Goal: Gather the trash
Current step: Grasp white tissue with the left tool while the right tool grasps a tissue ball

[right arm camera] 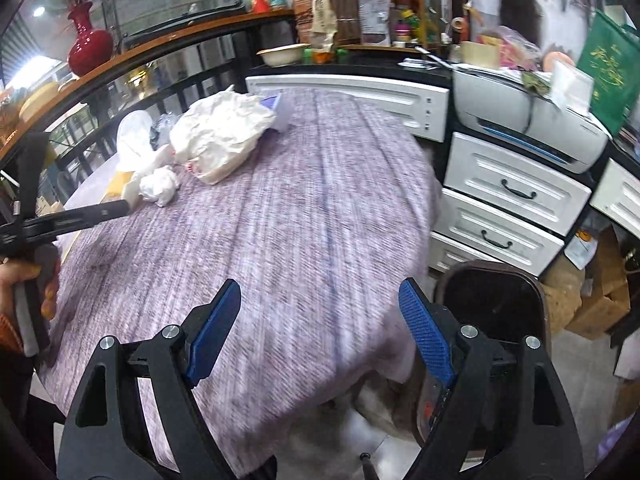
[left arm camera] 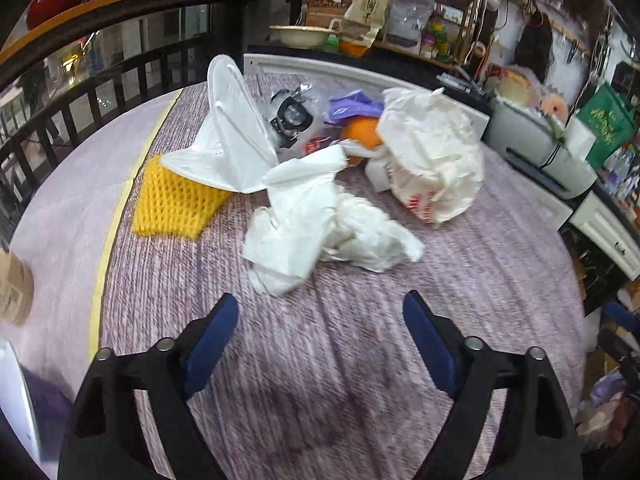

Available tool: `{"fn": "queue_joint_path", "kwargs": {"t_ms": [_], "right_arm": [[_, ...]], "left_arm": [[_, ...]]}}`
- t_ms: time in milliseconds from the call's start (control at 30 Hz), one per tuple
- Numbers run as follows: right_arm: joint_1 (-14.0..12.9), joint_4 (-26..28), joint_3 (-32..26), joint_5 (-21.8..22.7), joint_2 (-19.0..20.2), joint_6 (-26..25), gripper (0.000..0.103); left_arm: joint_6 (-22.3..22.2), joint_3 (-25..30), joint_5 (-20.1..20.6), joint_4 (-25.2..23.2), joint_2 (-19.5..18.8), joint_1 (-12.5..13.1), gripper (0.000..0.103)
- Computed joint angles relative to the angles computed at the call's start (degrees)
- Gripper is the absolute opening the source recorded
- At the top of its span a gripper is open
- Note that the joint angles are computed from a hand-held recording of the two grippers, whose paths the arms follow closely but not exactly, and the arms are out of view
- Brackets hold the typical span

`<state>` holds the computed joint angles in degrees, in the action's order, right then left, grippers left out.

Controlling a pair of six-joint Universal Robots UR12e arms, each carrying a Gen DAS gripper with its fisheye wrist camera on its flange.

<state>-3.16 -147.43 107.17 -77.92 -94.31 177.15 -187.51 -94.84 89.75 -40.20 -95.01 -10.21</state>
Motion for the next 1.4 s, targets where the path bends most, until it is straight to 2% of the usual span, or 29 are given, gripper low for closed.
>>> {"fn": "queue_joint_path", "kwargs": {"t_ms": [100, 267, 400, 533, 733, 867, 967, 1167, 1300, 1400], "right_arm": [[0.62, 1.39, -1.22, 1.04, 0.99, 0.5, 0.081], [2.08, 2.63, -3.29, 2.03, 2.73, 0.51, 0.081], [3.48, 2.77, -5.02, 2.69, 4.29, -0.21, 0.081], [4.45, 3.72, -6.79, 4.75, 5.84, -0.54, 0.081], [6.5, 7.34, -10.97, 8.53, 9.38, -2.85, 0.081], [8.14, 9.99, -14.72, 10.74, 12.3, -4.35, 0.08], [9.57, 11.74, -17.63, 11.79, 14.73, -6.43, 0.079], [12.1, 14.66, -22.2, 9.63, 19.0, -8.08, 0.073], [13.5, 13.04, -23.88, 3.97, 20.95, -8.12, 0.07], [13.56, 12.65, -24.6, 3.89, 21.64, -7.96, 0.066]], "left_arm": [[0.91, 2.01, 0.33, -1.82, -1.75, 0.24, 0.069], [1.89, 0.2, -1.06, -1.55, -0.49, 2.1, 0.057], [1.55, 0.06, -2.4, -1.24, -0.5, 2.78, 0.025], [0.56, -1.42, -4.26, 0.41, 0.85, 3.16, 0.014], [-4.26, -4.72, -7.5, 7.53, 3.33, 4.6, 0.011], [-5.31, -6.48, -3.48, 14.96, 4.12, 4.04, 0.011], [-5.45, -7.31, -1.6, 18.48, 4.13, 3.65, 0.011], [-6.32, -7.47, -3.26, 18.99, 3.37, 4.35, 0.011], [-6.24, -8.0, -2.74, 20.05, 3.44, 4.57, 0.011], [-6.32, -8.16, -2.9, 20.8, 3.45, 4.66, 0.011]]}}
